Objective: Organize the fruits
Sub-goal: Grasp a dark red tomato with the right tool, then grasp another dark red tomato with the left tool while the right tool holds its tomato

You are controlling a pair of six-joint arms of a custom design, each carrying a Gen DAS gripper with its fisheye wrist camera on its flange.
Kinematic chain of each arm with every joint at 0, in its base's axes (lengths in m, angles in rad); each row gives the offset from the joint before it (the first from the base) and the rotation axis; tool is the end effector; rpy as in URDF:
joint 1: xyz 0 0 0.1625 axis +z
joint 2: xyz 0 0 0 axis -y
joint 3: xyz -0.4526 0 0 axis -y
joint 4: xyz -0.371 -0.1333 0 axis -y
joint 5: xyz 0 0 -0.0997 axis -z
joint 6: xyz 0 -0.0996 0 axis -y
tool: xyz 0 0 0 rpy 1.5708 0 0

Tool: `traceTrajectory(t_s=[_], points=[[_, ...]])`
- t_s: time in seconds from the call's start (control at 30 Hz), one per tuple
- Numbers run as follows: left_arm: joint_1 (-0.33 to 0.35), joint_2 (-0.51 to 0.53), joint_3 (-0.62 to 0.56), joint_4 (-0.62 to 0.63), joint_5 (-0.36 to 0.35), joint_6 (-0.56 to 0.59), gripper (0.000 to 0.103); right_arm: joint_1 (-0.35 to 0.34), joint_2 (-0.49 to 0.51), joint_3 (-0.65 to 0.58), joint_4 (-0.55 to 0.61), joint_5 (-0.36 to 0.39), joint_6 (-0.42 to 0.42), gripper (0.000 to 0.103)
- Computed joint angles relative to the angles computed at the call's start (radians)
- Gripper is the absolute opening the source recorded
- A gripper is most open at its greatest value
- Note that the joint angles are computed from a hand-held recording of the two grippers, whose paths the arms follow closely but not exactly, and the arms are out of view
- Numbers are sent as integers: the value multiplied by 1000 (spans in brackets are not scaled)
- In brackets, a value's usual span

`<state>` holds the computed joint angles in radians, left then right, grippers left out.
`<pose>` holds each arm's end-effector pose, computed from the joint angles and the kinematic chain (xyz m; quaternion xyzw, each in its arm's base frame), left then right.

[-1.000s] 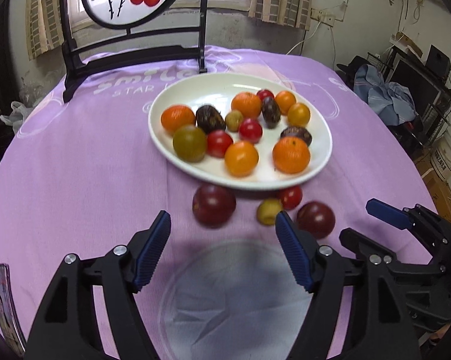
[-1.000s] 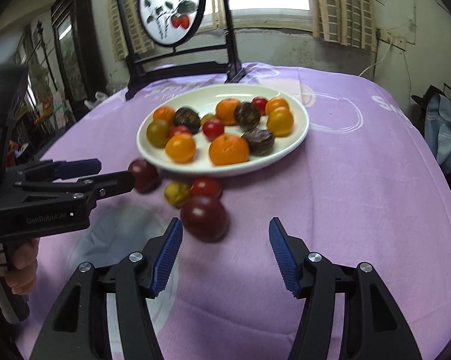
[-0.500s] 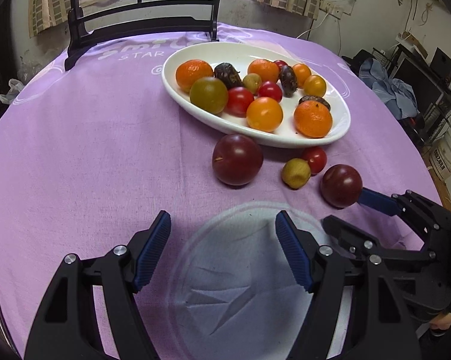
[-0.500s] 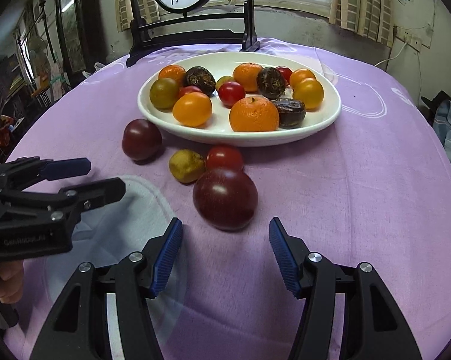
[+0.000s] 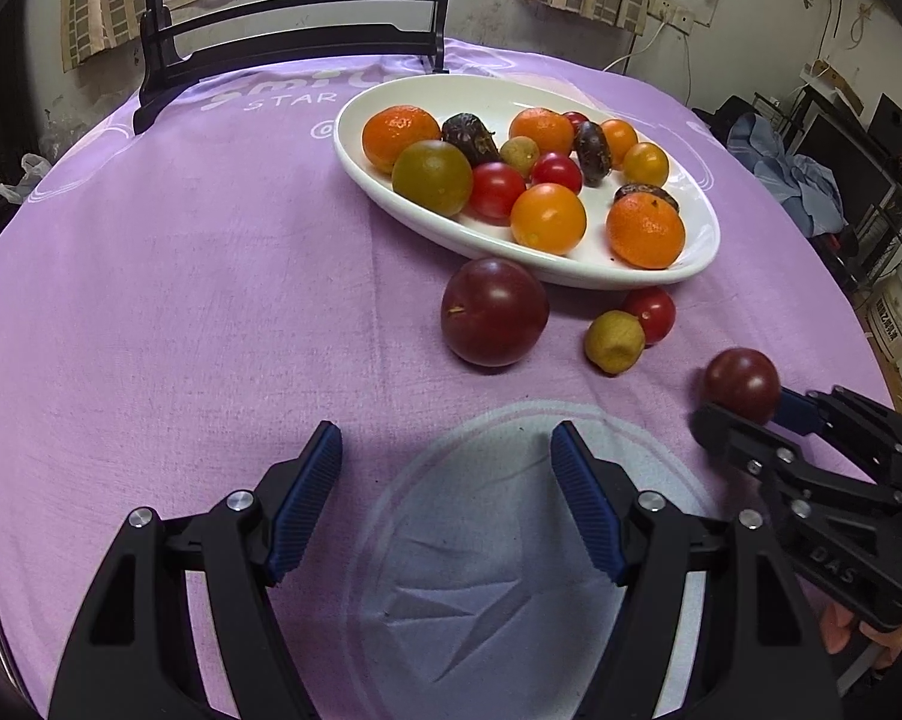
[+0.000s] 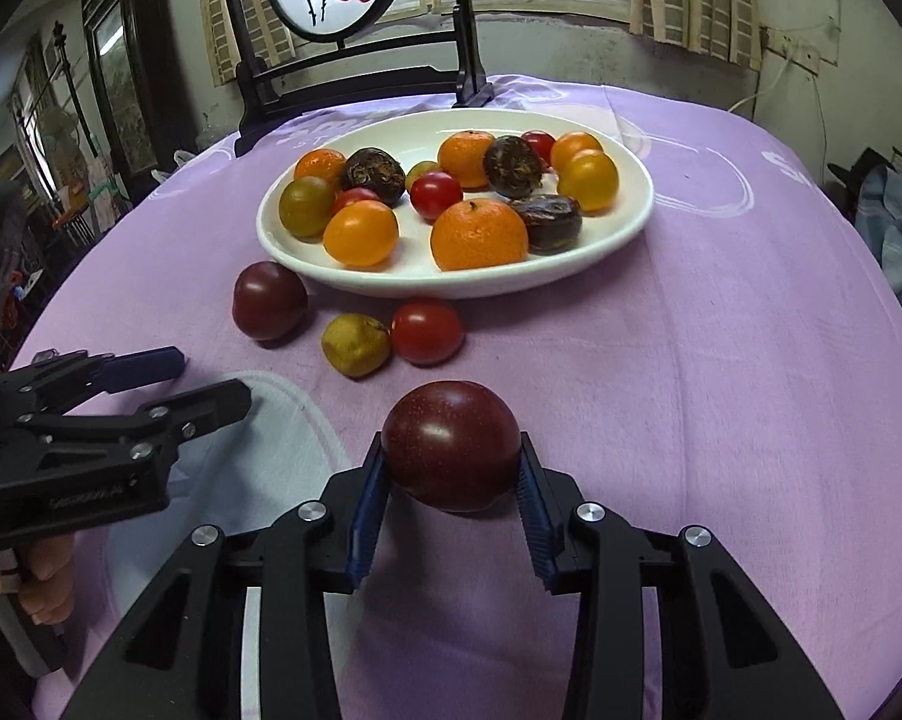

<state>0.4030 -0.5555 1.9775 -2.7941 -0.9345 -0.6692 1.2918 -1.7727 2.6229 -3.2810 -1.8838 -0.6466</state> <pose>-0.4042 -0.3816 -0.0639 0.2633 0.9083 -0.1902 0.2638 0.0186 -0.3079 0.3409 0.1002 -0.8946 0.3052 0.3106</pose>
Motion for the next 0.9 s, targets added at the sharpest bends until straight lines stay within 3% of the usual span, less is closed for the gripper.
traceTrajectory(t_s=[0.27,0.57,0.63,0.8,0.9], points=[[3,12,-20,14,9,0,71,-83,-150,28,128,123,-2,41],[17,69,-109,68,66,40,71,-74,-163,24,179,134,-34,41],[21,79,-127,75,78,47,66,-70,-160,26,171,130,-43,41],[35,88,-133,-3,42,136,38,-70,-147,30,155,115,-50,41],[25,79,-125,19,46,124,38,-64,-142,33,141,105,-55,41]])
